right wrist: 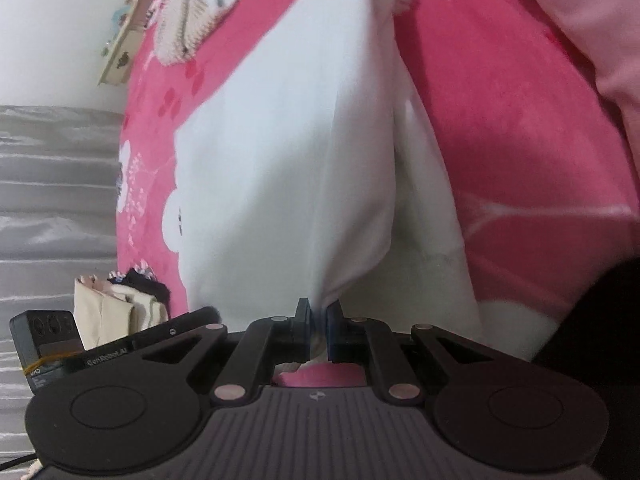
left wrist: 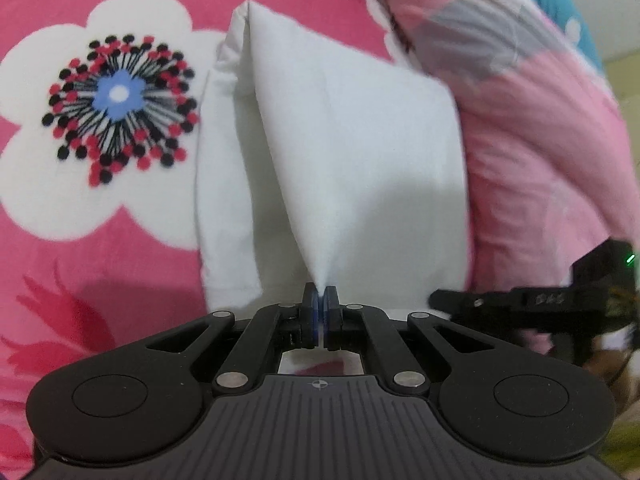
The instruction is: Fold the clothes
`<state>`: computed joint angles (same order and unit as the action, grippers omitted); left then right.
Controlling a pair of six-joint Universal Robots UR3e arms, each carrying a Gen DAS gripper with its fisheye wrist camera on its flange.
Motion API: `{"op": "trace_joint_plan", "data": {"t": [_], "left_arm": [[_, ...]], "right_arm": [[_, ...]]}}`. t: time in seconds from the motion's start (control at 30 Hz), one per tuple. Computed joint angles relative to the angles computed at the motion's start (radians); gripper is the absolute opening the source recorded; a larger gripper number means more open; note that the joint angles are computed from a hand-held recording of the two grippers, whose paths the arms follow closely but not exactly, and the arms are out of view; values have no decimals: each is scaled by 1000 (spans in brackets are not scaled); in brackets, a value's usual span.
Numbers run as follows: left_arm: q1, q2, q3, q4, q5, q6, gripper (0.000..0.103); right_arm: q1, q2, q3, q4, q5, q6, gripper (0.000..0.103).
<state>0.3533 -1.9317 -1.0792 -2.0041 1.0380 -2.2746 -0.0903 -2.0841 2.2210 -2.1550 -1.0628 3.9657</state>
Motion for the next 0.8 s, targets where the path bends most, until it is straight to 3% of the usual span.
{"op": "trace_joint_plan", "data": {"t": [0.2,0.4,0.57,0.67,0.7,0.8], "left_arm": [[-94,91,-239,265,96,17,0],[-149,174,-395,439,158,95,0],[-132,157,-355,401,148,87,1],[-120,142,-340,378,177,72,5],[-114,144,-347,379,189,70,6],[-62,126,-298,336,148,40,17]], "right_arm": [[153,184,-50,-73,-159,-12,9],[219,237,-97,-58,-222,-55,11],[245,231,-83,-97,-233,-70,15],[192,179,-52,-47,-190,-97,29],[165,155,-54,-5,-165,-113,38],[131,100,-149,184,-168,-207,48]]}}
